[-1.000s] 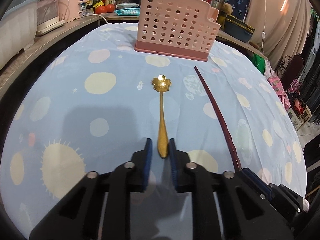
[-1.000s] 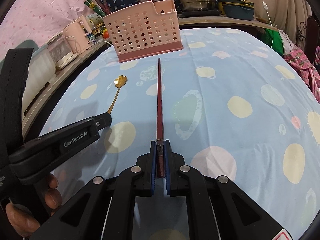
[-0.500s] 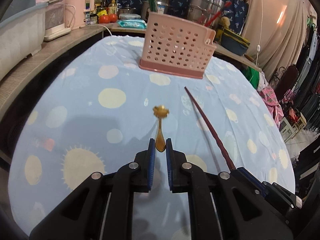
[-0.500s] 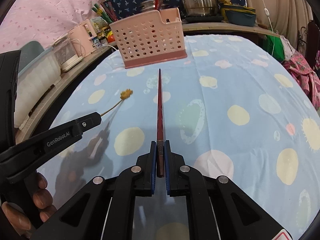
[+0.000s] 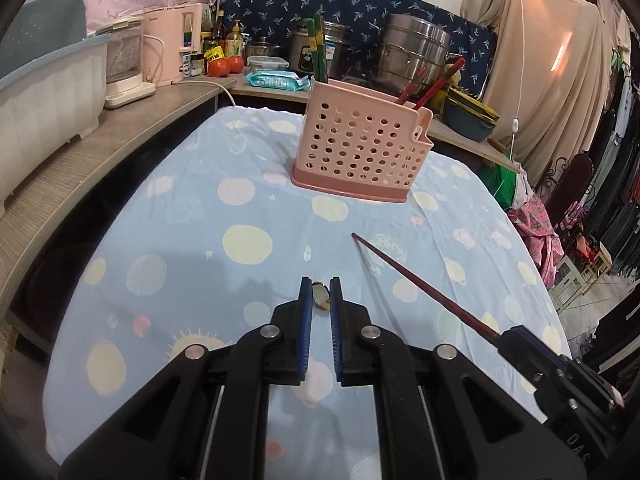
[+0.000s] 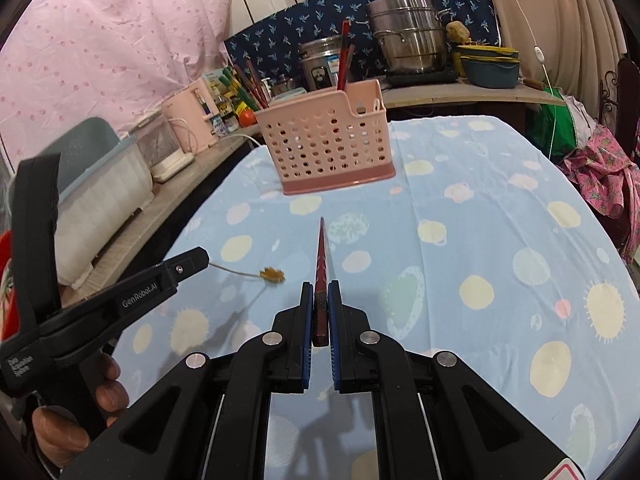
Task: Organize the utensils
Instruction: 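Lift and carry the chopstick and gold spoon over the pink basket with both tools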
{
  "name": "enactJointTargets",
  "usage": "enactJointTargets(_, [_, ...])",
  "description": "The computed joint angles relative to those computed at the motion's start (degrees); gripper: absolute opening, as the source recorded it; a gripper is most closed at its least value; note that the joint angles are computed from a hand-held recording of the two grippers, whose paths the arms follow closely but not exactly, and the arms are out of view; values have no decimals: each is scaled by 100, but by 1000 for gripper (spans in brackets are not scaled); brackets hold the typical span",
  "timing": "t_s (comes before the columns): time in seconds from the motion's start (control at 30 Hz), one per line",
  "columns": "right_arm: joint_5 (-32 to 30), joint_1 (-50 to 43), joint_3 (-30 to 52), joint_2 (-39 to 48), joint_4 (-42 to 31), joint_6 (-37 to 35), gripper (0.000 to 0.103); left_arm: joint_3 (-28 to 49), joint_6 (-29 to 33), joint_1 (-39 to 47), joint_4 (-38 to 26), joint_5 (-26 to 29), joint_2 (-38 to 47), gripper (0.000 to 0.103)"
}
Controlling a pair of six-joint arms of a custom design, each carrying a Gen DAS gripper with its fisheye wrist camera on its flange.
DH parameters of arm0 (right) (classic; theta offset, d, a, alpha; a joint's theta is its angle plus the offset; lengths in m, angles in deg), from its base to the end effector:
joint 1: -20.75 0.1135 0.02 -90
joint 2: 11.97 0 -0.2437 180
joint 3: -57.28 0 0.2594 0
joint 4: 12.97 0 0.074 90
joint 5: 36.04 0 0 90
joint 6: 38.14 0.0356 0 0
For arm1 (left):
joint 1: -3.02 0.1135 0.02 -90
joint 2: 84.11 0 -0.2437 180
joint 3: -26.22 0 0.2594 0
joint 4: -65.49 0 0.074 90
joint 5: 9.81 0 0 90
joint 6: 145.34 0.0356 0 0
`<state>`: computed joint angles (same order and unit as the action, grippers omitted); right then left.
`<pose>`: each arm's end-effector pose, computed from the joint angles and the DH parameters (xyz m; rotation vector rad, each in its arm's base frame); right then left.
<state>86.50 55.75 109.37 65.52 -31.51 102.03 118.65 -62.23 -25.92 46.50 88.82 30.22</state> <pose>0.2374 0.1429 0.1680 0.5567 2.1285 0.1589 0.3856 -0.2193 0.1673 0.5229 2.2652 -0.4933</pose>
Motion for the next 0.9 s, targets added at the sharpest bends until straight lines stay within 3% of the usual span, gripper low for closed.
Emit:
enactJointTargets(0.07, [41, -1, 31, -96, -45, -39, 7, 23, 18, 8, -6, 2, 9, 8])
enactJointTargets(0.13, [55, -23, 64, -186, -93, -80, 7, 77, 36, 4, -50, -36, 22, 1])
enactJointTargets(0.6, [-61, -516, 391, -817, -222, -705, 7, 486, 313, 15, -391, -59, -120, 1])
enactJointTargets(0.9, [-429, -1160, 1012, -913, -254, -1395, 7, 1315, 632, -26, -891, -122, 22, 1])
